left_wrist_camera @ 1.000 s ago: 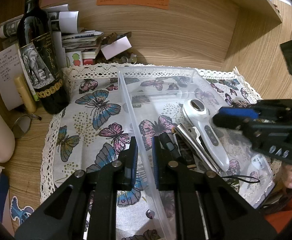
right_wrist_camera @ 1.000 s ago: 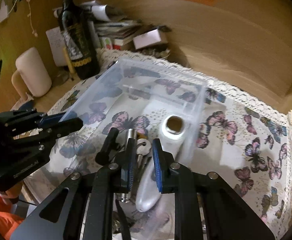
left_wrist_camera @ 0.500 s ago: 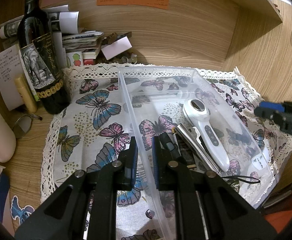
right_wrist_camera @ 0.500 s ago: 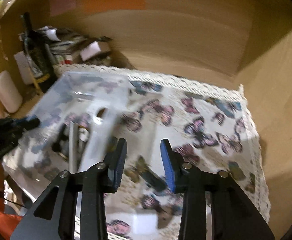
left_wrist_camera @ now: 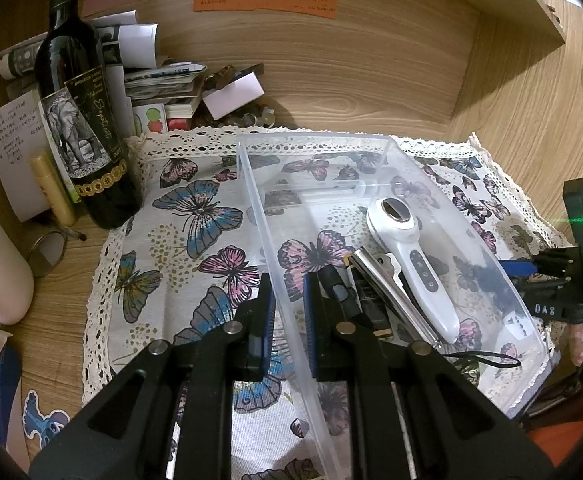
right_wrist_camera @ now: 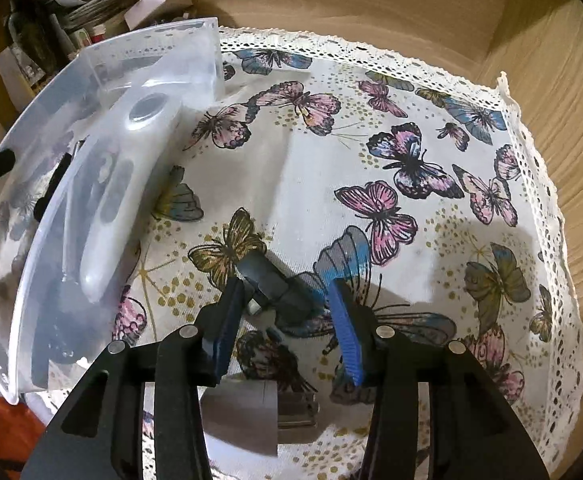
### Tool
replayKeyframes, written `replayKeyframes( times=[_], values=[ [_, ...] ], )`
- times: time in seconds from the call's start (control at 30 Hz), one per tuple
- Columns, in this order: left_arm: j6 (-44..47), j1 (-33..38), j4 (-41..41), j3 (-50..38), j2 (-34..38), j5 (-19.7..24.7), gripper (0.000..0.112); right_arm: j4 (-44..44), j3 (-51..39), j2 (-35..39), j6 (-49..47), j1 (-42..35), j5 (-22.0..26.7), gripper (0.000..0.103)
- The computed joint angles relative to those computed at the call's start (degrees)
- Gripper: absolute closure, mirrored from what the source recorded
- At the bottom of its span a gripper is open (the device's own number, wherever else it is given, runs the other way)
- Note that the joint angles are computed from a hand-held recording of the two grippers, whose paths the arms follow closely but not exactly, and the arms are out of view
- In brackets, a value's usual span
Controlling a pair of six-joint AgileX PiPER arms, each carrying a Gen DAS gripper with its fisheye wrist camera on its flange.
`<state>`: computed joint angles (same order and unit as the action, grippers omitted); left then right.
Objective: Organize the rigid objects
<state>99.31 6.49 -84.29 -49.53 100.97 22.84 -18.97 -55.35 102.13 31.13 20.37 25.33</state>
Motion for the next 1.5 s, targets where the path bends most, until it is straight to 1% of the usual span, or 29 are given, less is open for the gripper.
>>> replayKeyframes(
  times=[0.03, 0.2, 0.37, 0.47, 0.63, 0.8, 0.93, 1.1, 1.37, 1.5],
  values=[
    [0.05, 0.04, -0.03, 0.01, 0.00, 0.03, 0.100, 0.05, -0.09, -0.02, -0.02, -0.19, -0.09, 0.071],
    [-0.11, 0.00, 0.18, -0.03, 0.01, 0.00, 0.100, -5.07, -0.02, -0.34, 5.90, 0.68, -0.57, 0.071],
    [-0.12, 0.02, 0.13, -0.04, 0.04, 0.10, 0.100, -11.96, 0.04, -2.80, 13.87, 2.35, -1.34, 0.071],
    [-0.23, 0.06, 0.25, -0.06, 0.04, 0.14, 0.100, -15.00, -0.65, -4.54, 16.69, 3.54, -1.40, 0.071],
    [-0.20, 0.08, 0.17, -0.05, 0.04, 0.18, 0.100, -18.73, -2.46, -6.70, 18.76, 5.79, -1.18, 0.071],
    [-0.09, 0.04, 0.02, 0.00, 0.04, 0.16, 0.100, -20.65, -3.85, -7.45, 19.79, 7.35, -2.30, 0.071],
    [-0.15, 0.06, 0.13, -0.04, 0.06, 0.18, 0.100, -18.24, -5.45, -6.63, 16.70, 8.30, -3.76, 0.071],
    [-0.19, 0.11, 0.20, -0.07, 0.08, 0.29, 0.100, -12.91, -8.59, -3.16, 10.49, 9.64, -4.27, 0.071],
    [-0.31, 0.11, 0.27, -0.10, 0.09, 0.28, 0.100, -0.27, -14.33, 3.36, -3.44, 10.05, -2.70, 0.071],
    [-0.28, 0.12, 0.29, -0.12, 0.10, 0.23, 0.100, 1.58, -14.85, 4.37, -5.65, 10.31, -2.31, 0.071]
  ],
)
